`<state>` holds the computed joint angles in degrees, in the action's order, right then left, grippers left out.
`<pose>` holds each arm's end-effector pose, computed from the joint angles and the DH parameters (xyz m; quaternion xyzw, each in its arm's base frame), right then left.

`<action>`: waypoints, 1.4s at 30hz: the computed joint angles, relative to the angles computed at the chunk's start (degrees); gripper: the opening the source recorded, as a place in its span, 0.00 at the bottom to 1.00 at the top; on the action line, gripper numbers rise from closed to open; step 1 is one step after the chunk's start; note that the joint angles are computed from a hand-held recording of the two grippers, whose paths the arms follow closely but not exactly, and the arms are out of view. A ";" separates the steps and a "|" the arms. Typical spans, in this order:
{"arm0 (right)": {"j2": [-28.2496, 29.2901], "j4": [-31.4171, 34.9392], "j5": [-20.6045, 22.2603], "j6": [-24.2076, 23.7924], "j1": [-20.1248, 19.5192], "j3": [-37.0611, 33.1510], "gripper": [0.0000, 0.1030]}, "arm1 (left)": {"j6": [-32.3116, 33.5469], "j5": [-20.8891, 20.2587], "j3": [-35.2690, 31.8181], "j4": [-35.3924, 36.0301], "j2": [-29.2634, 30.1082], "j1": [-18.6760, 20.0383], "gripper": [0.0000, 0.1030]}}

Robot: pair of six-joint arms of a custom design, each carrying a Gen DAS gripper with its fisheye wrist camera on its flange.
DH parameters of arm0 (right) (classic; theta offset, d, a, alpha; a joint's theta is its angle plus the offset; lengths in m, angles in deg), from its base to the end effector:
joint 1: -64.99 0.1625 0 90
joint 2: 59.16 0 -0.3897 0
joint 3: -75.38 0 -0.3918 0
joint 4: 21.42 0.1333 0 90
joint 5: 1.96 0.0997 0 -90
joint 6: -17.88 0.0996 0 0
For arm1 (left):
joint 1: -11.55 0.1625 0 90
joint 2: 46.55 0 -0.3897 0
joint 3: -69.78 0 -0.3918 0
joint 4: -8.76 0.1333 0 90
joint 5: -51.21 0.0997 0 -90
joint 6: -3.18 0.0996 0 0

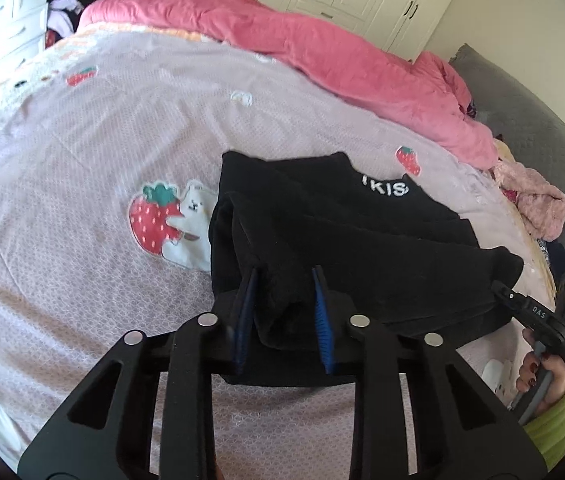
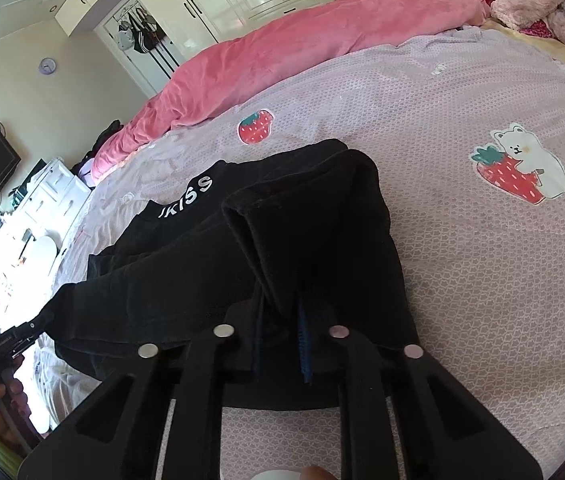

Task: Fold small clothes
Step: 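Lift the folded edge with both tools and fold it toward the collar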

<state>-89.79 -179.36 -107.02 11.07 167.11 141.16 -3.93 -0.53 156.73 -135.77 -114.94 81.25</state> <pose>0.2712 -0.7514 0.1086 0.1199 -0.9442 0.2853 0.1126 -0.0397 -0.6694 0.3954 0.0027 0.9043 -0.3573 0.2337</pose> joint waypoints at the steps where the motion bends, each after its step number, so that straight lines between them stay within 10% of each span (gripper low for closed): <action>1: -0.07 -0.02 0.30 0.20 -0.06 -0.01 0.08 | -0.31 -0.22 -0.32 0.43 0.19 0.21 0.11; 15: 2.95 0.52 12.52 6.39 -1.86 -9.01 0.07 | -5.58 -10.00 -5.75 -5.66 2.32 3.08 0.05; 27: 12.71 7.89 9.33 9.65 -1.65 -26.20 0.08 | -12.57 -13.20 -16.51 -5.83 9.99 8.02 0.05; 32: 17.12 11.35 7.15 10.00 -2.19 -33.75 0.25 | -12.26 -15.36 -16.46 -8.11 10.11 8.94 0.17; 42: 12.89 3.89 6.39 8.81 -2.36 -26.09 0.52 | -6.99 -11.98 -11.89 -14.20 6.60 6.86 0.27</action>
